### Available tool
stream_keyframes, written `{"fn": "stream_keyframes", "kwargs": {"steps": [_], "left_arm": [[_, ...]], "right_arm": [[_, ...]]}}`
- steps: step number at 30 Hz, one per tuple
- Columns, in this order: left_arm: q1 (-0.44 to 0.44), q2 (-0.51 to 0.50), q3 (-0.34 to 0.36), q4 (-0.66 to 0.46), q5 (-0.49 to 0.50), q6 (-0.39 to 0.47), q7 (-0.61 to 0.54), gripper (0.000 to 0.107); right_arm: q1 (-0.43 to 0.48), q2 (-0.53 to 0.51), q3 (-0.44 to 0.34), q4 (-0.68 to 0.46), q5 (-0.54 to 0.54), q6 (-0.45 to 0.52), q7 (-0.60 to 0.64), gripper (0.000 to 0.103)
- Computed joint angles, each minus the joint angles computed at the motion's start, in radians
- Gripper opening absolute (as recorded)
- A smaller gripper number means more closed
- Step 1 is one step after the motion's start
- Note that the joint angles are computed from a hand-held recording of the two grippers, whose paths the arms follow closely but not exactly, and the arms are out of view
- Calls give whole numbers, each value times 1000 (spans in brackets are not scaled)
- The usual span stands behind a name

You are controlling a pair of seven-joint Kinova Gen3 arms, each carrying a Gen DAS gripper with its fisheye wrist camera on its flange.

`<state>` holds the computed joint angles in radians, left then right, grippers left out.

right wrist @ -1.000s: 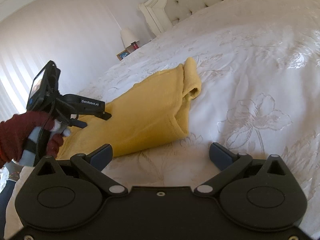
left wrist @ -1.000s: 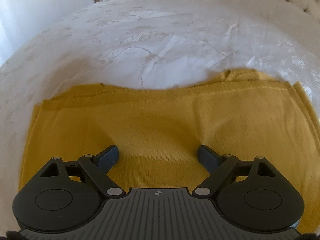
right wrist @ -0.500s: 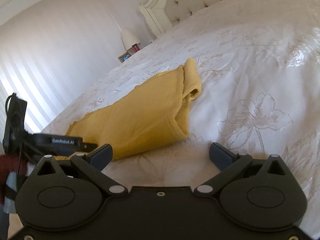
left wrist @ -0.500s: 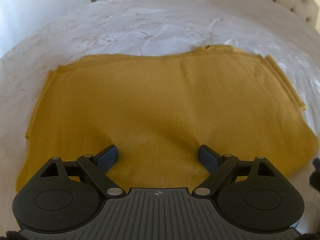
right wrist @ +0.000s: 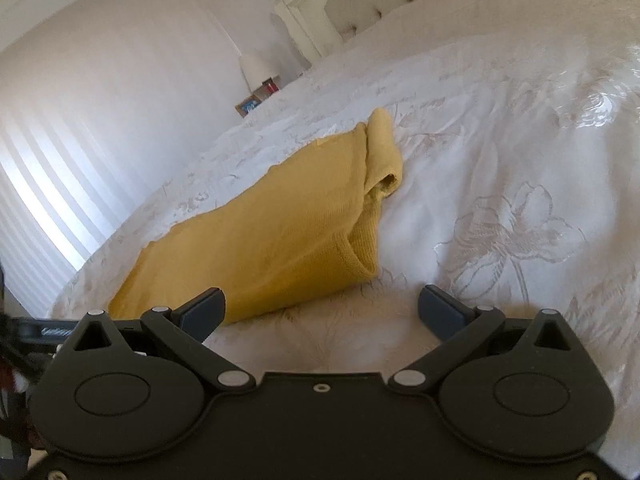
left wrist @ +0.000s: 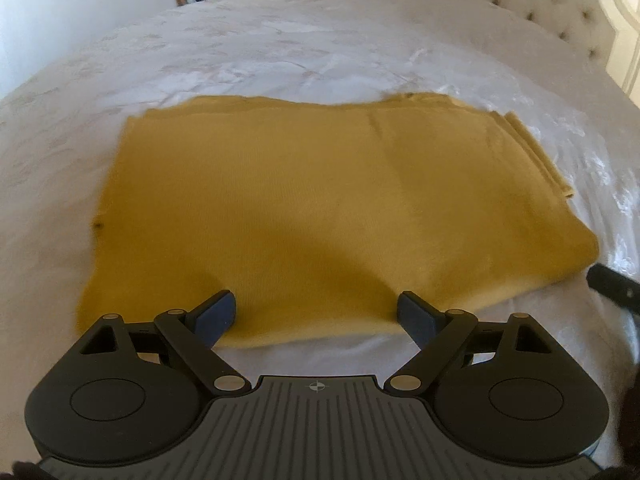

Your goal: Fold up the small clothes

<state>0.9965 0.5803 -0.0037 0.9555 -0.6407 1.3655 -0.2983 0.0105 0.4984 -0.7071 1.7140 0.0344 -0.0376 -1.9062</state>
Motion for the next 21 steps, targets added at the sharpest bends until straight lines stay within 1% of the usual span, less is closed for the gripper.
{"fn": "stream_keyframes", "kwargs": {"steps": [2,5,8,12,15,18,21], "left_arm": [[10,-31,-9,49,-16,-6,27,88],[9,-63,-8,92,-44,11,62,88],[-3,-99,2,147,-77,1,91,88],[-36,-147,23,228,-113,-28,138,88],[-73,-179,39,283,-127,-58,165,88],[-110,-211,52,336,-142,-99,197,88],[-136,-243,65,394,-173,-139,231,88]], "right_arm": [[32,28,-43,-47,6,59,15,103],[74,88,-107,-134,-14,154,76,103],[81,148,-134,-236,-46,245,129,103],[30,201,-92,-367,-91,338,162,103],[6,250,-82,-464,-128,405,198,103],[-18,286,-61,-529,-175,431,210,103],[-30,324,-56,-589,-225,454,234,103]]}}
